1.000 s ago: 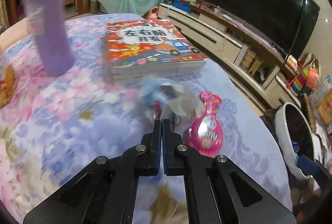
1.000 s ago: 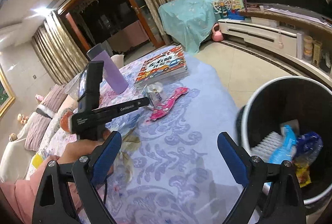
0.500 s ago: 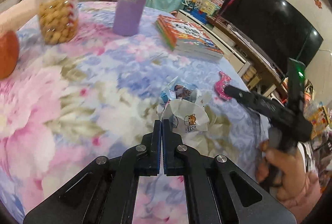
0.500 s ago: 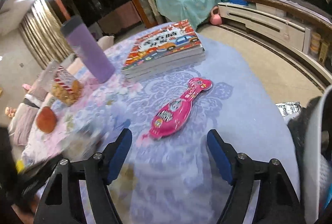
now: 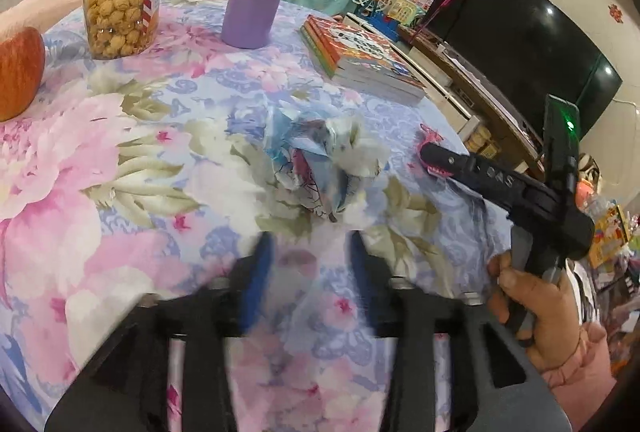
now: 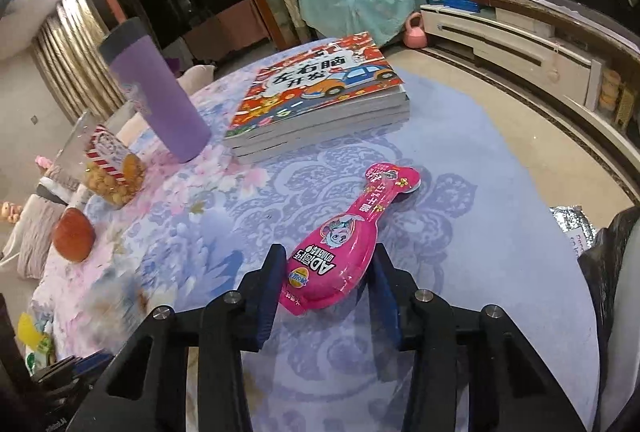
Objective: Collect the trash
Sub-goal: 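Grasp the crumpled paper wrapper with the left tool while the right tool grasps the pink toothpaste tube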
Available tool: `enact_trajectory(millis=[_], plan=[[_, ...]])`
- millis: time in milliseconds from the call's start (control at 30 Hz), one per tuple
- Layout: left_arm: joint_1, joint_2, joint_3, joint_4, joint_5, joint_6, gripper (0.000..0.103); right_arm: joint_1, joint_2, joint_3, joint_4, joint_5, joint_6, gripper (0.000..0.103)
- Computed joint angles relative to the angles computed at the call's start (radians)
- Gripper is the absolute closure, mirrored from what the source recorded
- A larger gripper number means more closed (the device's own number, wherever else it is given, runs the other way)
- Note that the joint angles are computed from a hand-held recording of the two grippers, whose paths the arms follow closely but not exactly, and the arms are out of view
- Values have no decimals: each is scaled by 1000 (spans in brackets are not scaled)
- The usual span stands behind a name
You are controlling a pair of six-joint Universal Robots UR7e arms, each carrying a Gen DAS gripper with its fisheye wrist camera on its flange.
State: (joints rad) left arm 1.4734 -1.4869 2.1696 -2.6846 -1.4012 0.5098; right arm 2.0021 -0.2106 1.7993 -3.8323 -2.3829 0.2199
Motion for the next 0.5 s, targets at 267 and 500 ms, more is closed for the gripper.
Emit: enact_trajectory(millis=[267,500], plan=[[-74,43,22,-100,77,-40,19,49,16,66,-95,40,28,60],[-110,141,13,-190,158,-10,59,90,24,124,-147,26,83,60]])
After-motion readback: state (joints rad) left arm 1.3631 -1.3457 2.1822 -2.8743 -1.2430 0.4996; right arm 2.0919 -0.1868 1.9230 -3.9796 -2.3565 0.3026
